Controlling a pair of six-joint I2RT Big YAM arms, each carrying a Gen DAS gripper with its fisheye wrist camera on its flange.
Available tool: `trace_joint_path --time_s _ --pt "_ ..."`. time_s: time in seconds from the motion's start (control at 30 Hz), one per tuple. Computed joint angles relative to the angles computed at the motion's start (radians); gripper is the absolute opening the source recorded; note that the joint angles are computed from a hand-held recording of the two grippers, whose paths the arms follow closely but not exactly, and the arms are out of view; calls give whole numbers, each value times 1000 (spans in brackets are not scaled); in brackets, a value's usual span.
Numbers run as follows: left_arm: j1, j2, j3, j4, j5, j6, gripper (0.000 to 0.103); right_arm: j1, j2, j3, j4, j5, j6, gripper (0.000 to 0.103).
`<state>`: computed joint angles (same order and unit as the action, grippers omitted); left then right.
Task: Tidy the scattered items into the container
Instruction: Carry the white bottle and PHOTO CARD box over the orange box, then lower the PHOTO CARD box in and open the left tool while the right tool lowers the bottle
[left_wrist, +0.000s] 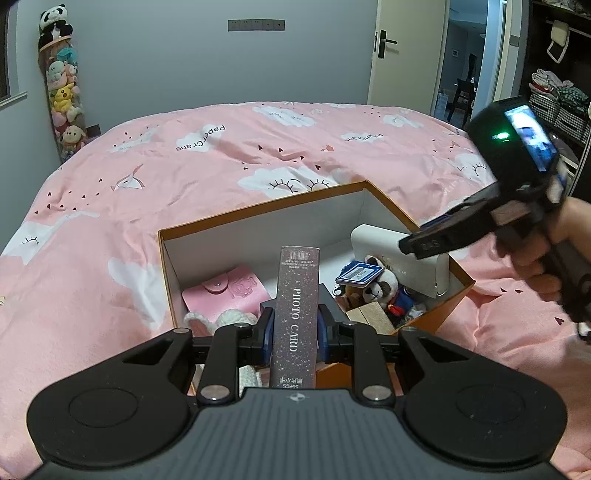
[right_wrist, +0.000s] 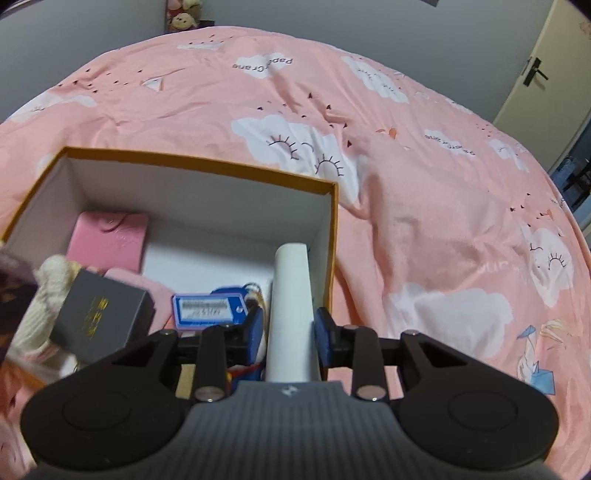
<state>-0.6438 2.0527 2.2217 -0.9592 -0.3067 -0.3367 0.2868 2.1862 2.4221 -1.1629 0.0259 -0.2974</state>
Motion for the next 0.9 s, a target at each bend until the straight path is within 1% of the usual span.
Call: trace_joint_path --time_s 0.07,0.2,0.3,0.4,0.5,0.6,0.73,0.8,0.9 --pt "0 3 5 -5 2 1 27 -2 -41 -58 11 -6 -24 26" --pt "-1 6 12 -9 3 4 26 -6 -79 -113 8 -11 -50 26" --pt "-2 6 11 -8 4 6 26 -5 -74 -113 -6 2 -58 26" --pt "-1 7 12 -9 6 6 26 0 -69 -123 13 18 -61 25" --pt "-1 10 15 -11 11 5 26 9 -50 -116 21 48 -72 25" --pt "-2 8 10 -7 15 7 26 13 -5 -60 -19 71 -80 26" --pt "0 8 9 2 15 7 26 8 26 -7 -59 64 -83 26" --pt "1 12 16 2 16 5 26 4 32 0 -60 57 -83 26" --pt "1 16 21 2 15 5 26 5 38 -11 -37 61 -74 26"
